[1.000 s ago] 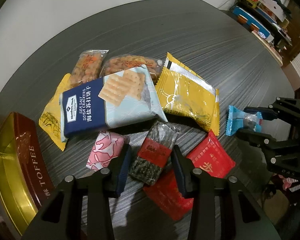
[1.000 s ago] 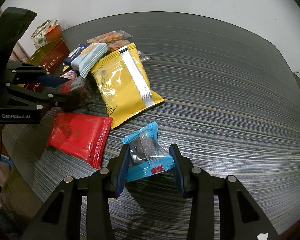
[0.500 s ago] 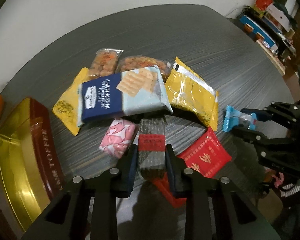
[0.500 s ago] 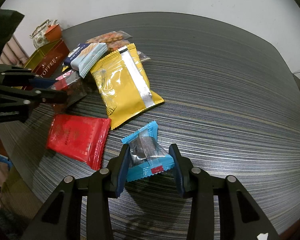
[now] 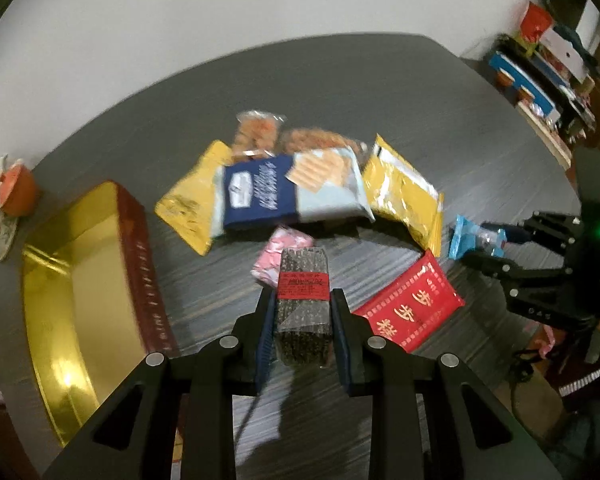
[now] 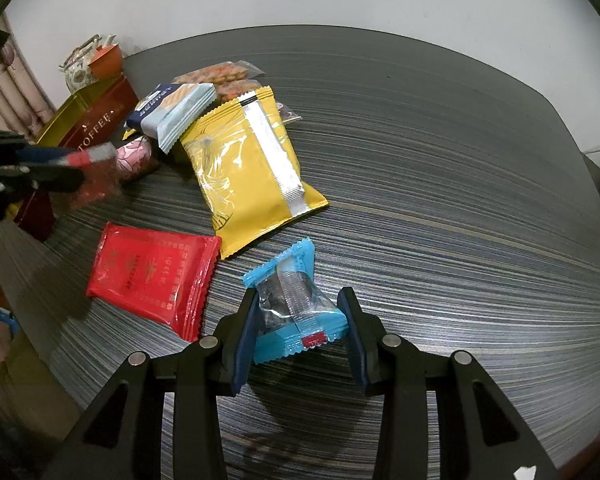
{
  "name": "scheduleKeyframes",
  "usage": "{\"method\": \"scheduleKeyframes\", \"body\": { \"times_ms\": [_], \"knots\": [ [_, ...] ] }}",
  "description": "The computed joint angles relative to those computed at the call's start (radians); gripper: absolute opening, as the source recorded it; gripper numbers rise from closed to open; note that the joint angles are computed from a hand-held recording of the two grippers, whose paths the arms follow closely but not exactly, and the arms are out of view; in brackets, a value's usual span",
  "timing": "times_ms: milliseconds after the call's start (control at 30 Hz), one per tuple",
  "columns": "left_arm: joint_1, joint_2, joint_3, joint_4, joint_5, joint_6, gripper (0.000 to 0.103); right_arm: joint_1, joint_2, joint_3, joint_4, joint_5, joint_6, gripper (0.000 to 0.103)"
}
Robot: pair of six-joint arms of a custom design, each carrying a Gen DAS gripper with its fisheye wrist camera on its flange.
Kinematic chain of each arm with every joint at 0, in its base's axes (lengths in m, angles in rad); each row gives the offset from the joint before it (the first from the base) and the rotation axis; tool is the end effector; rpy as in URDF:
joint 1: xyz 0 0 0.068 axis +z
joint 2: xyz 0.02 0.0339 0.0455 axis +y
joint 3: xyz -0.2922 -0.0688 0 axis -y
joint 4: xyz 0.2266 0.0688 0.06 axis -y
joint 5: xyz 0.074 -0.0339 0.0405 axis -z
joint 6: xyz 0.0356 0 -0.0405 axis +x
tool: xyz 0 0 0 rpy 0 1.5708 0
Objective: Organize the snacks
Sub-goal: 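Carry the tea brick into the gold tin and open the left gripper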
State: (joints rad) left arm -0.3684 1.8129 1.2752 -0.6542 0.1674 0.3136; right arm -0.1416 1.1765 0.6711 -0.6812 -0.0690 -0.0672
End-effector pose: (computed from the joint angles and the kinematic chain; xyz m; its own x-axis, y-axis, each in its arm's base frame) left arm 0.3298 -0.1337 0.2313 -0.6972 0.5952 -0.3996 0.6598 0.7507 -0.0331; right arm 0.1747 -0.0224 0.2245 -0.9235 0.0640 -0.3783 0.0533 0.9978 0.0386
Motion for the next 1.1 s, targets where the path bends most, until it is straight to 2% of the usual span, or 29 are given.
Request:
{"method": "scheduleKeyframes", "body": {
  "times_ms": [233, 467, 567, 700, 833, 967, 1100],
  "knots": [
    [0.089, -0.037, 0.038, -0.017, -0.004, -0.001, 0.028, 0.008, -0.001, -0.005, 0.011, 0.010, 0.007, 0.036],
    [0.211, -0.014, 0.045, -0.001, -0.049, -0.017, 0.028, 0.015, -0.006, -0.010, 0.014, 0.020, 0.017, 0.036],
    [0.275, 0.000, 0.051, -0.013, 0.020, -0.025, 0.028, 0.022, -0.005, -0.012, 0.019, 0.030, 0.027, 0.036],
    [0.294, -0.008, 0.048, -0.004, 0.021, -0.042, 0.028, 0.034, -0.005, -0.015, 0.025, 0.045, 0.037, 0.036],
    [0.320, -0.014, 0.068, -0.024, 0.065, -0.048, 0.028, 0.035, -0.008, -0.019, 0.029, 0.049, 0.039, 0.036],
    [0.342, -0.025, 0.082, -0.017, 0.053, -0.039, 0.028, 0.041, -0.012, -0.023, 0.031, 0.055, 0.044, 0.036],
    [0.366, -0.008, 0.081, 0.007, -0.019, -0.027, 0.028, 0.044, -0.015, -0.026, 0.034, 0.059, 0.048, 0.036]
  ]
}}
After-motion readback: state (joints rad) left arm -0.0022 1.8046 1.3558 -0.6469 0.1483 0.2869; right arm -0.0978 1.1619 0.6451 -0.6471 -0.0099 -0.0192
